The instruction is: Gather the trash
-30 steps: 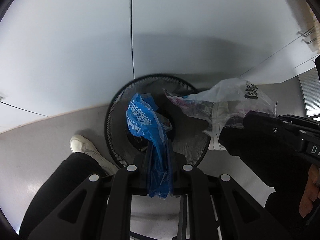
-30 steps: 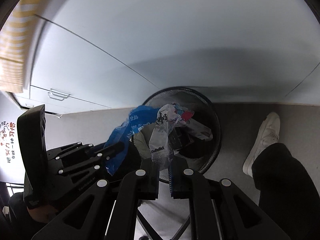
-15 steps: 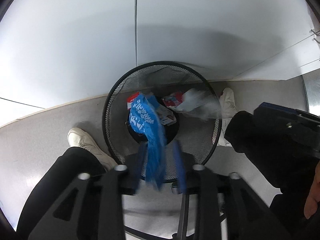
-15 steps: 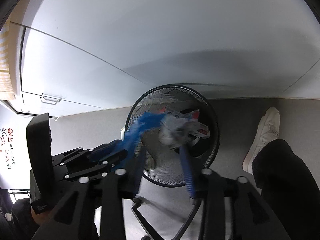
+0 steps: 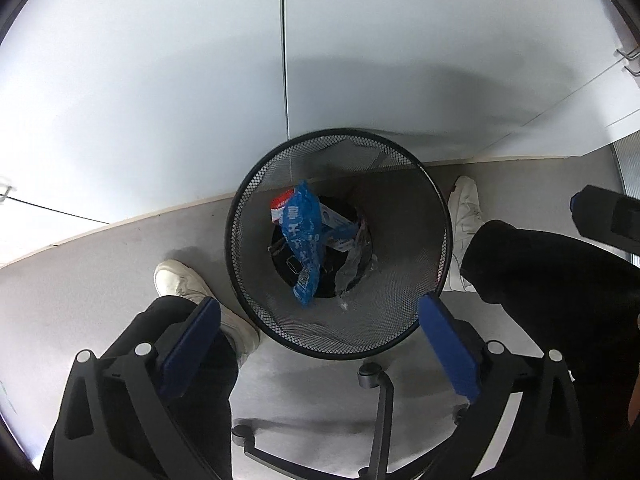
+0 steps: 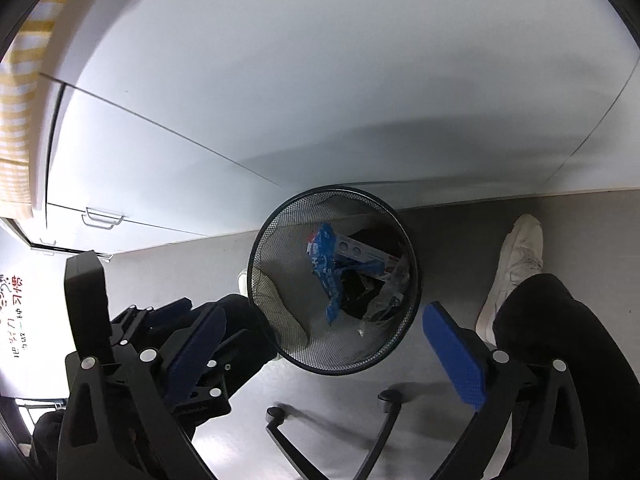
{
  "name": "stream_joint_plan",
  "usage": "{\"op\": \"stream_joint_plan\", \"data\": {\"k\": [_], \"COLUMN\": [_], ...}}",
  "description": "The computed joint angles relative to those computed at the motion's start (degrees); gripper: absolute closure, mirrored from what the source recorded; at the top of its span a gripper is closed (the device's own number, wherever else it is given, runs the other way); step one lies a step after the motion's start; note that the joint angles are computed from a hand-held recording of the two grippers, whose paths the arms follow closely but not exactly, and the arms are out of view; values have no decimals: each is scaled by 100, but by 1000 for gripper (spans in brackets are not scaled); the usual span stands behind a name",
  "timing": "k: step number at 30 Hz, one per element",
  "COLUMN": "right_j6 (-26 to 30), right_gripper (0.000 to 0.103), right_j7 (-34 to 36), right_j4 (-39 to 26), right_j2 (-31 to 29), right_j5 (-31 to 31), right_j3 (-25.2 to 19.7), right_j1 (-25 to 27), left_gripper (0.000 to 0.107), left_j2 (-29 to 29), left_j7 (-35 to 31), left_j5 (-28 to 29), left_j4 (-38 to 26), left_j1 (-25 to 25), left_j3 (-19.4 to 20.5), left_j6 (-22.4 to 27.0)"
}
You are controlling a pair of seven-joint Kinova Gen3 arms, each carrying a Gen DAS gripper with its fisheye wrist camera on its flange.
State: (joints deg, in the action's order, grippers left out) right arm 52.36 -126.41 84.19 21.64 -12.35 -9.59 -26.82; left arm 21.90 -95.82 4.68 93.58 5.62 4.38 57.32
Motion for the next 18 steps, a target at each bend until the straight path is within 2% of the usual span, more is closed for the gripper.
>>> {"op": "stream_joint_plan", "data": {"k": [6, 13, 18], "right_j6": [65, 201, 510], "right_gripper": [3, 3, 3], "right_j7": [-249, -648, -952], "right_j4": [2, -96, -311], "right_j2": [-276, -642, -945], "right_j5": [256, 661, 1104], "right_j3": [41, 35, -19], "right_j1": [-187, -446, -683], "left_gripper": [9, 9, 9], "left_j2": [-438, -1237, -1788], "left_j7": [14, 101, 20], "left_j5": [37, 112, 284], "left_j4": [161, 333, 350], "left_j1": [-36, -82, -169], "left_j3": [-16, -44, -73], "left_j6": [-50, -133, -59]}}
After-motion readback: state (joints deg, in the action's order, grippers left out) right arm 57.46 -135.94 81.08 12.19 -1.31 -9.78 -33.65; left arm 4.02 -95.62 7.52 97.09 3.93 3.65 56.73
